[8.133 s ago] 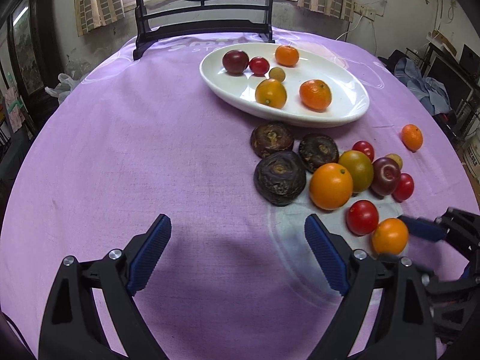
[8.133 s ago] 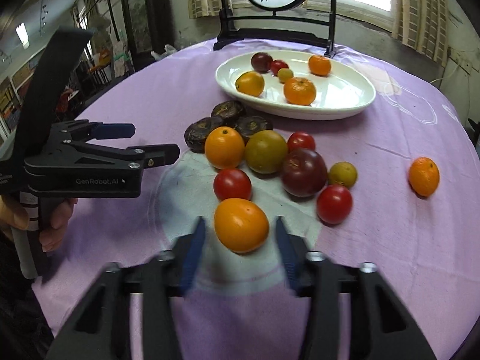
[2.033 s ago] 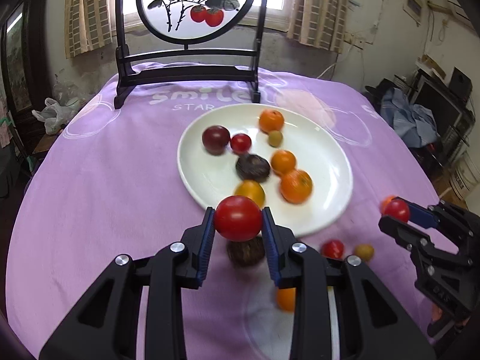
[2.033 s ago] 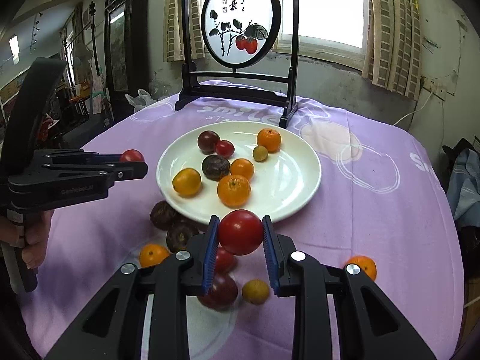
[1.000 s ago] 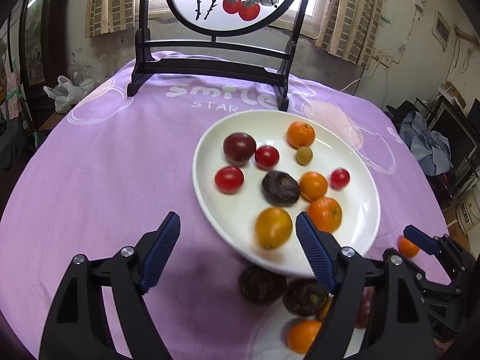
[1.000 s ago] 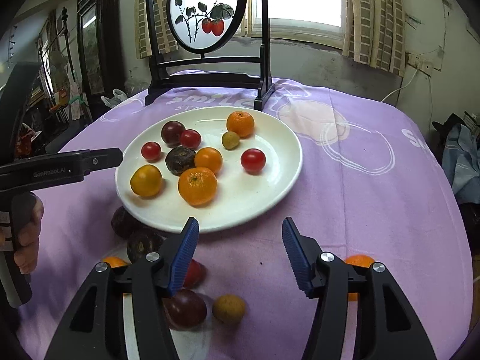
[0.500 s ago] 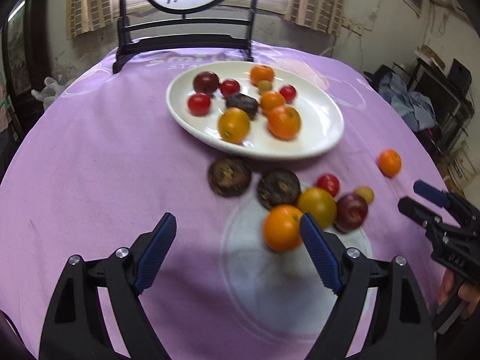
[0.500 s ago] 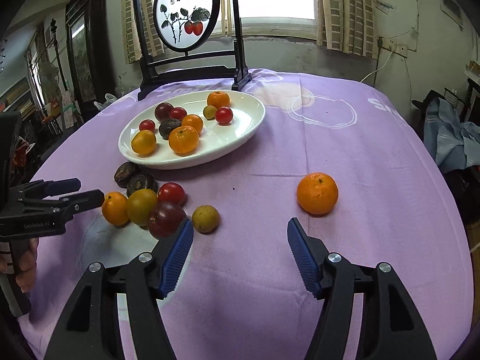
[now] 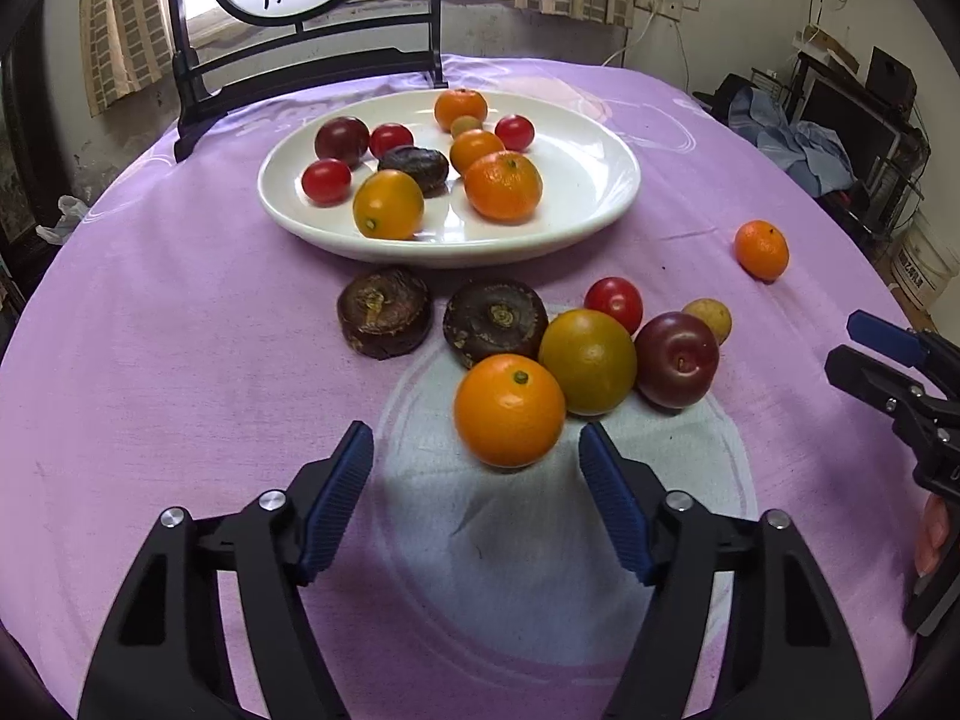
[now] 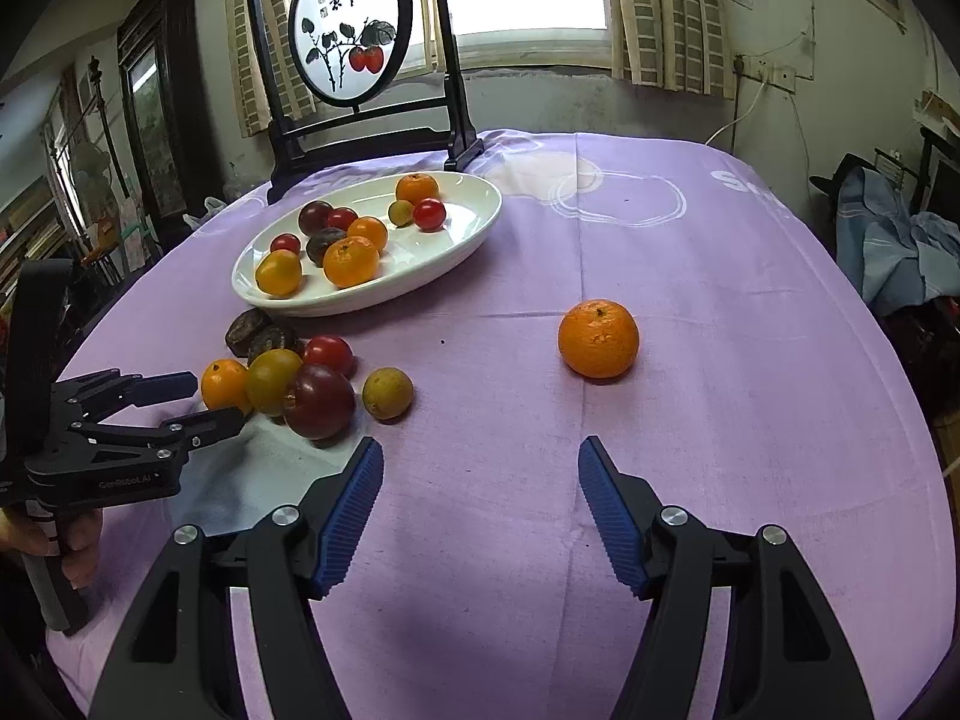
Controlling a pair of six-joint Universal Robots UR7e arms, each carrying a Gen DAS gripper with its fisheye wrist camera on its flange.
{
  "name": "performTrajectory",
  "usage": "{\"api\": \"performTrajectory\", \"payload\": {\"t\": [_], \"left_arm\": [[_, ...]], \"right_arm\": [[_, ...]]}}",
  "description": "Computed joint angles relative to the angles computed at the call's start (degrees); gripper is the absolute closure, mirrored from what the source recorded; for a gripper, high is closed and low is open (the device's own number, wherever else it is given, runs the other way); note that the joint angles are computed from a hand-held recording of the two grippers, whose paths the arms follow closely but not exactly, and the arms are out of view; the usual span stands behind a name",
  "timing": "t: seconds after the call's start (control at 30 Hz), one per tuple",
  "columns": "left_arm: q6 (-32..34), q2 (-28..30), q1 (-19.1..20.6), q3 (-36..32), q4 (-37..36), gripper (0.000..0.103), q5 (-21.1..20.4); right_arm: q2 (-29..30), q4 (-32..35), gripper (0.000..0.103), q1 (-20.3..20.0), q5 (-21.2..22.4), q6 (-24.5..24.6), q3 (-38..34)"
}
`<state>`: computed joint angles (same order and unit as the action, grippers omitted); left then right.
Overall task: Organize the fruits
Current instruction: 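Grasp a mandarin with the right gripper while the left grasps an orange tomato, then lower both held fruits onto the white plate and open both grippers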
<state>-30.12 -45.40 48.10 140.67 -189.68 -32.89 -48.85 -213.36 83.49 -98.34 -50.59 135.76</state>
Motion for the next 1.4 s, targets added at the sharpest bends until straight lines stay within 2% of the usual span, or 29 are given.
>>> {"api": "performTrajectory", "payload": {"t": [0.03,0.07,0.1,0.13,0.17,0.27,0.37,0.6,0.63,0.67,0.73,0.8,0.9,1.0,1.2,1.33,1.4], "left_arm": [[0.83,0.22,0.39,-0.51,0.18,0.038,-0.4],[1.7,0.48,0.68,-0.94,0.16,0.044,-0.87],[2.98,0.83,1.05,-1.46,-0.04,0.054,-1.5],[3.94,1.16,1.19,-1.85,-0.22,0.056,-1.68],[5.52,1.77,1.12,-1.99,-1.6,0.065,-1.48],[7.03,2.38,1.16,-1.79,-3.86,0.066,-1.79],[7.35,2.46,1.26,-1.41,-5.42,0.066,-2.41],[7.44,2.42,1.39,-1.16,-6.37,0.066,-3.09],[7.48,2.35,1.45,-1.12,-6.44,0.066,-3.2],[7.47,2.23,1.5,-1.09,-6.42,0.066,-3.38],[7.43,2.07,1.51,-0.96,-6.37,0.066,-3.6],[7.11,1.63,1.5,-0.83,-5.92,0.066,-3.98],[6.27,0.22,1.44,-0.35,-4.78,0.066,-4.84],[6.28,-1.62,0.65,0.68,-4.55,0.066,-5.45],[7.41,-6.52,-1.75,2.16,-3.54,0.066,-2.22],[10.63,-8.83,-0.77,-0.25,-2.33,0.066,1.58],[12.67,-9.26,0.71,-1.89,-2.95,0.066,2.18]], "right_arm": [[-0.1,0.33,0.035,0.01,-0.07,-0.08,-0.04],[-0.18,0.67,0.035,0.06,-0.23,-0.06,-0.21],[-0.17,1.01,0.035,0.2,-0.57,0.02,-0.55],[0.05,1.08,0.035,0.45,-1.41,-0.1,-1.13],[0.56,0.67,0.035,0.78,-2.67,-0.62,-1.88],[2.49,-0.36,0.035,1.58,-6.97,-1.63,-5.14],[4.14,2.28,0.035,2.11,-9.41,-1.84,-9.13],[10.91,1.08,0.035,4.51,-14.93,-3.19,-17.81],[11.75,0.76,0.036,4.71,-15.95,-3.46,-18.76],[12.23,1.44,0.051,4.8,-16.75,-3.01,-19.53],[11.78,2.72,0.059,4.66,-16.56,-1.48,-19.54],[10.77,4.14,0.06,4.81,-16.58,-0.52,-18.8],[8.4,4.99,0.06,4.83,-14.01,0.63,-16.2],[5.11,7.61,0.06,5.47,-9.69,1.54,-13.14],[3.26,9.29,0.06,8.54,-4.53,0.76,-11.31],[5.27,10.13,0.06,11.2,-4.37,0.99,-13.78],[6.54,11.02,0.06,12.1,-4.65,1.65,-15.41]]}}
